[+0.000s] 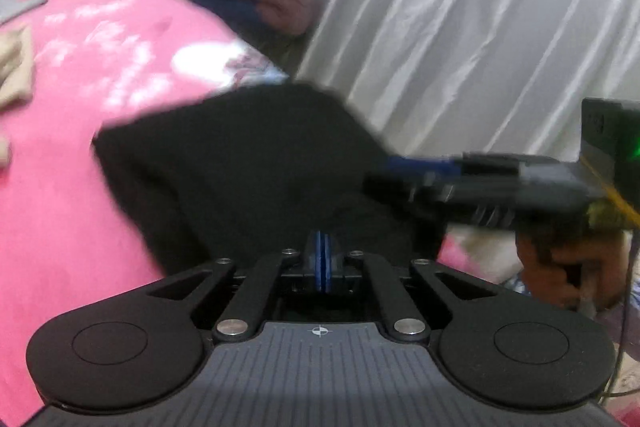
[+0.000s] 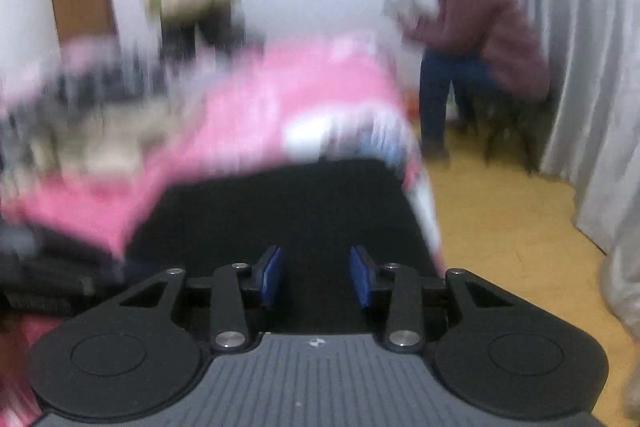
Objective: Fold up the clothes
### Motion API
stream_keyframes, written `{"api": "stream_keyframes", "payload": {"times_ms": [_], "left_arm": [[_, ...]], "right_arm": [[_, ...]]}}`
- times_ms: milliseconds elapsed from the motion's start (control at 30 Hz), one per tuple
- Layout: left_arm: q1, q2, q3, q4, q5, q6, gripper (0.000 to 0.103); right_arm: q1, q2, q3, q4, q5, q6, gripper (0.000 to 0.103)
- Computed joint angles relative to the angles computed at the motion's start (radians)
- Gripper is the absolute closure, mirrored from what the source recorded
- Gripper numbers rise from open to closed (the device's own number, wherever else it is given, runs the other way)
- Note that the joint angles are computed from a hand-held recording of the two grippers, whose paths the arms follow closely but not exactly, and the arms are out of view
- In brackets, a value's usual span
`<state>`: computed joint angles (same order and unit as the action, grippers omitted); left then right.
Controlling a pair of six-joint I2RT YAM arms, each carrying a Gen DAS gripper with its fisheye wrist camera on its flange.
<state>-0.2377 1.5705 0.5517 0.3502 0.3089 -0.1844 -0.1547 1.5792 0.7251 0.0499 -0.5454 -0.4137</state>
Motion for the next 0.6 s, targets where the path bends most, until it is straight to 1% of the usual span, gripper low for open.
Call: {"api": "stream_keyframes", "payload": {"times_ms": [33, 67, 133, 200, 233, 267, 300, 333, 367, 400, 467, 533, 567, 600], "left_arm": [[-0.001, -0.030, -0.019, -0.009, -0.021, 0.019, 0.099], [0.004, -0.078, -0.042, -0.035, -0.036, 0.023, 0.099], [0.019, -0.142, -0.066, -0.077, -0.056, 0.000, 0.099], [0.020, -0.207, -0.078, -0.136, -0.093, -0.025, 0.099], [0.005, -0.241, -0.068, -0.189, -0.143, -0.040, 0.099], [-0.017, -0.269, -0.063, -0.226, -0.192, -0.056, 0.096], [-0.040, -0.301, -0.063, -0.252, -0.238, -0.072, 0.090], [-0.053, -0.333, -0.069, -0.258, -0.258, -0.087, 0.085], [-0.067, -0.368, -0.079, -0.269, -0.276, -0.103, 0.074], [-0.082, -0.403, -0.089, -0.283, -0.296, -0.120, 0.067], [-0.121, -0.458, -0.089, -0.321, -0.342, -0.145, 0.065], [-0.164, -0.447, -0.048, -0.354, -0.391, -0.146, 0.059], [-0.198, -0.485, -0.038, -0.396, -0.426, -0.145, 0.052], [-0.223, -0.494, -0.022, -0.416, -0.451, -0.137, 0.044]], "right_arm": [[-0.022, -0.011, -0.050, 0.063, -0.024, -0.004, 0.065], [-0.049, -0.026, -0.073, 0.071, -0.040, 0.004, 0.065], [-0.081, -0.043, -0.059, 0.028, -0.046, 0.030, 0.064], [-0.083, -0.098, -0.072, -0.004, -0.008, 0.006, 0.064], [-0.077, -0.132, -0.079, -0.018, 0.021, -0.009, 0.064], [-0.077, -0.164, -0.089, -0.029, 0.043, -0.023, 0.064], [-0.084, -0.196, -0.099, -0.034, 0.046, -0.022, 0.064], [-0.088, -0.225, -0.104, -0.039, 0.040, -0.001, 0.064], [-0.083, -0.248, -0.103, -0.045, 0.036, 0.032, 0.064], [-0.078, -0.274, -0.100, -0.060, 0.024, 0.073, 0.063], [-0.093, -0.357, -0.112, -0.116, -0.020, 0.124, 0.061], [-0.096, -0.462, -0.131, -0.176, -0.029, 0.142, 0.056], [-0.102, -0.506, -0.132, -0.210, -0.040, 0.145, 0.054], [-0.109, -0.549, -0.132, -0.245, -0.052, 0.147, 0.052]]}}
